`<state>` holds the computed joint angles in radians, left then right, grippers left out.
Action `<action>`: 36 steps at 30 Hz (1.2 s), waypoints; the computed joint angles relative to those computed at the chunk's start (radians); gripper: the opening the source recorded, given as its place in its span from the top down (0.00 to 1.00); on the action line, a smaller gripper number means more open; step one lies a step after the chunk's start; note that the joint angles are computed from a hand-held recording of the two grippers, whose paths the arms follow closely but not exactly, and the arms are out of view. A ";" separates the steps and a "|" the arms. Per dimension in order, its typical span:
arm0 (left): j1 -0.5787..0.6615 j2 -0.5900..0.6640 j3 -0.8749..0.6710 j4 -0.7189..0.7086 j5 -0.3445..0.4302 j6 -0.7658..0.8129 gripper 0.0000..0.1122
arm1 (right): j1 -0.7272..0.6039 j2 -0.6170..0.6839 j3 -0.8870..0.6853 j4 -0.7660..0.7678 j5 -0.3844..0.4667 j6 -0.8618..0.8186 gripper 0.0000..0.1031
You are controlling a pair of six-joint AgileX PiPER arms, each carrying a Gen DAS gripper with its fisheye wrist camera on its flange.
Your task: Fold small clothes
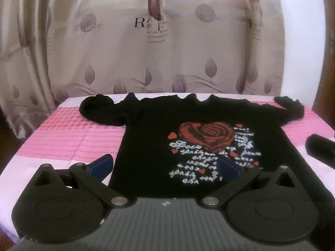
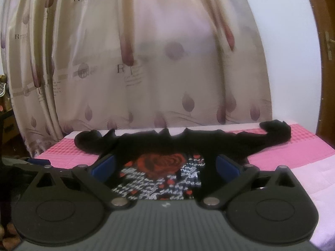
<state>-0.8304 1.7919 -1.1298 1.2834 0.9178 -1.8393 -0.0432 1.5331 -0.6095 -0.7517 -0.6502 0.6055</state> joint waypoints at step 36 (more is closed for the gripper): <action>0.797 0.474 -0.730 -0.235 -0.390 0.788 0.08 | 0.030 0.445 -0.448 -0.329 0.225 0.396 0.00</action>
